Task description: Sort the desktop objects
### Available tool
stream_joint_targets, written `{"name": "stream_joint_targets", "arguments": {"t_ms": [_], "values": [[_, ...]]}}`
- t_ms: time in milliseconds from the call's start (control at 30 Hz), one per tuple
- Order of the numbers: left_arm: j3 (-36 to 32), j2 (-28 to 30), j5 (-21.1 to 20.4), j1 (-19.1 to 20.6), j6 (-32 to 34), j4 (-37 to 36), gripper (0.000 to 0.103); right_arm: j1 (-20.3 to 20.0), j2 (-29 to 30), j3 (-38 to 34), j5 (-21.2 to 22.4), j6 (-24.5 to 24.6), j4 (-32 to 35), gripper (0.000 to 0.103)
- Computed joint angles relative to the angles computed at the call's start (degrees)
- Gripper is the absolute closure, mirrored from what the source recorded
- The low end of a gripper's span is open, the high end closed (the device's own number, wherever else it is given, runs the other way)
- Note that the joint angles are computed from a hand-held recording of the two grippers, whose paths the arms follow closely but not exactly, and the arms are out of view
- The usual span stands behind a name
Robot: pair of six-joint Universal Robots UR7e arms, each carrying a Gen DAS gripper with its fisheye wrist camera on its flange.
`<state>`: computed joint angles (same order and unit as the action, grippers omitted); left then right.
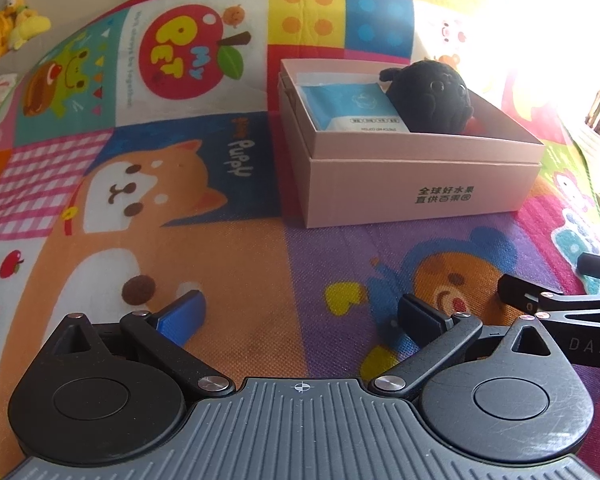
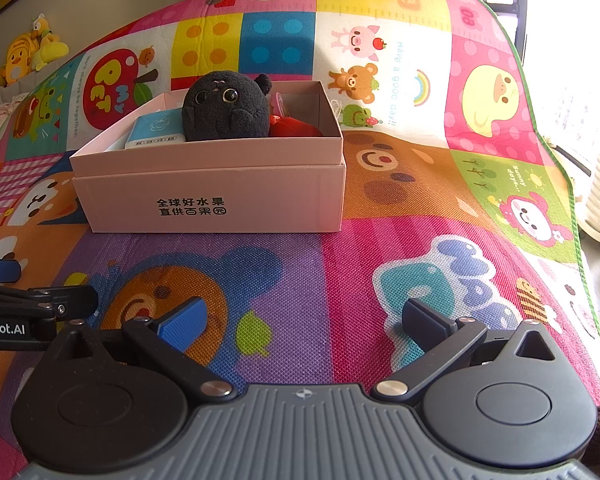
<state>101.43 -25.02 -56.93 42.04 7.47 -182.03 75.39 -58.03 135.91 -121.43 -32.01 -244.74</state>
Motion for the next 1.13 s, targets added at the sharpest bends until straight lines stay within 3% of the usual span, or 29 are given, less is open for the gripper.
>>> {"name": "stream_joint_targets", "arguments": {"t_ms": [100,300,467,600,800,967,1133], "values": [[1.36,0.46,0.97,-0.69,0.71,-3.18,0.000,0.03,0.06,0.01,0.00,0.02,-0.06,0.000],[2.95,-1.55,-3.89,0.55,3.15,-2.83,0.000,0.08,0.10,-0.03,-0.07,0.04,-0.07,0.000],[4.27,0.80,0.05,-0.44,4.62,-10.99,0.000,0.09,0.11,-0.02,-0.08,0.03,-0.09,0.000],[5.23,1.04,1.80,-1.26,3.98,-12.83,0.000,0.08,0.15,-0.03,-0.07,0.02,-0.12,0.000],[4.92,0.38,0.15,-0.45,3.41,-11.21,0.000,0.08,0.13,-0.01,-0.05,0.04,-0.12,0.000],[3.46,-2.38,-1.69,0.17,0.33,-1.22,0.000,0.10,0.15,-0.02,-0.08,0.05,-0.12,0.000],[4.10,-1.09,0.32,-0.71,0.59,-4.57,0.000,0.11,0.15,-0.07,-0.10,0.06,-0.05,0.000]]}}
